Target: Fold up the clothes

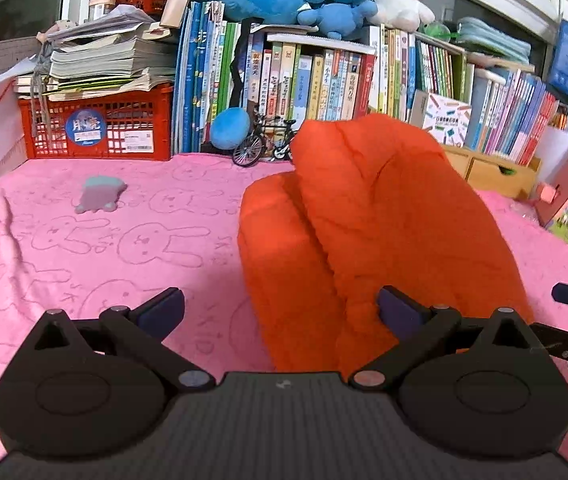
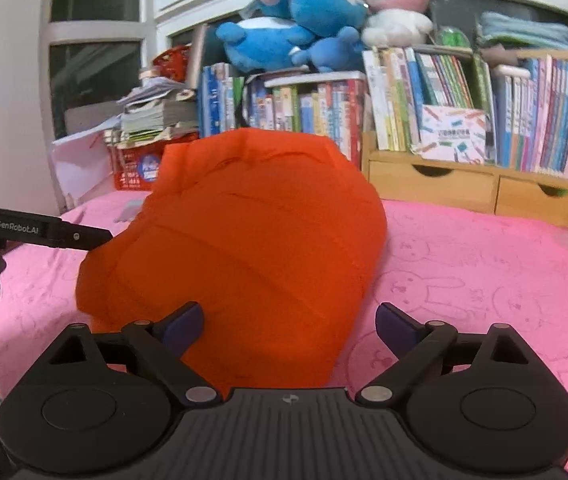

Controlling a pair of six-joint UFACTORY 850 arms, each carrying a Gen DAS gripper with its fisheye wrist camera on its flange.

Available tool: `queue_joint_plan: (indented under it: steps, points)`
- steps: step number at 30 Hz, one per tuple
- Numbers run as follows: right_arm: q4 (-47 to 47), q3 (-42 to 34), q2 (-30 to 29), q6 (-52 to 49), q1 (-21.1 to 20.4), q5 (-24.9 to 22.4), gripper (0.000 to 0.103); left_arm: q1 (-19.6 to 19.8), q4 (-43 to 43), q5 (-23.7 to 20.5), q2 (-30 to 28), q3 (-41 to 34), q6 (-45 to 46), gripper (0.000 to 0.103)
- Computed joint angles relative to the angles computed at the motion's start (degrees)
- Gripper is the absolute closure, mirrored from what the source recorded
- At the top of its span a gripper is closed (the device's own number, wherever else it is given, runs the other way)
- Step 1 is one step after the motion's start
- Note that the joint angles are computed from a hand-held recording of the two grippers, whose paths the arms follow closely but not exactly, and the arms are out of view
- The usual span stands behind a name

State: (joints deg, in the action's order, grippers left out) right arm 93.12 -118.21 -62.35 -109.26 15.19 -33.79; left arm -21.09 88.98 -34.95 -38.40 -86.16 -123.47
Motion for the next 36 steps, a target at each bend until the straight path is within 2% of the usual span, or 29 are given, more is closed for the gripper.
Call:
queue_joint_plan:
  steps: [4,6,8,11,14,17,19,21,24,25,26,27,28,30,32,34,36]
  points:
    - [-0.2,4.6,2.1,-5.8,-0.1,-2.5,0.007,-0.6,3.5,1.0,2.3,2.8,-4.9,0.000]
    - [2.6,7.2,3.1,-9.6,0.6,-1.1,0.007,-1.0,9.7,1.8,3.2,3.6,-9.7,0.000]
    - [3.9,7.3,2.7,-8.1,1.5,0.7,0.008,-1.3,15.3,2.1,3.3,3.2,-12.8,0.000]
    - [7.1,6.3,1.7,-3.7,2.7,3.6,0.009,-2.0,13.0,-0.3,-0.4,-2.0,-5.4,0.000]
    - [13.4,6.4,1.3,-6.0,3.7,7.7,0.015,-1.5,2.4,-1.0,-5.2,-8.1,5.6,0.000]
    - [14.6,5.1,0.3,-3.5,3.8,11.3,0.020,0.0,-0.5,2.5,-6.0,-7.7,4.8,0.000]
    - [14.7,4.4,-0.3,1.0,3.1,12.4,0.025,0.7,-0.2,4.4,-5.9,-6.9,3.2,0.000]
    - [13.2,2.7,-1.3,6.6,2.3,13.0,0.026,1.1,0.5,5.9,-5.7,-6.2,2.0,0.000]
    - [9.2,0.9,-2.5,13.4,1.7,12.4,0.029,0.8,0.4,5.2,-6.0,-6.1,2.3,0.000]
    - [7.2,0.0,-3.0,15.6,1.7,11.5,0.036,0.7,0.1,4.8,-6.1,-6.1,2.7,0.000]
    - [4.5,-1.5,-3.9,19.3,1.6,9.3,0.049,0.7,0.1,4.7,-6.2,-6.1,2.7,0.000]
    - [1.6,-3.5,-5.1,23.9,1.3,6.6,0.056,0.7,0.1,4.7,-6.1,-6.1,2.7,0.000]
    - [-0.9,-5.3,-6.2,28.4,1.1,4.3,0.071,0.8,0.2,4.9,-6.0,-5.8,2.6,0.000]
    - [-4.7,-8.9,-8.2,36.4,0.5,0.3,0.073,0.9,0.5,4.8,-5.5,-5.2,2.7,0.000]
    - [-5.3,-10.3,-9.0,40.2,-0.4,-5.7,0.076,1.1,0.8,4.3,-5.0,-4.4,2.6,0.000]
    - [-4.9,-9.2,-8.3,41.1,-1.1,-10.9,0.076,1.4,1.0,4.0,-4.6,-3.7,2.2,0.000]
    - [-4.5,-5.2,-5.5,37.0,-1.0,-11.6,0.076,1.8,1.9,4.7,-3.9,-2.7,1.1,0.000]
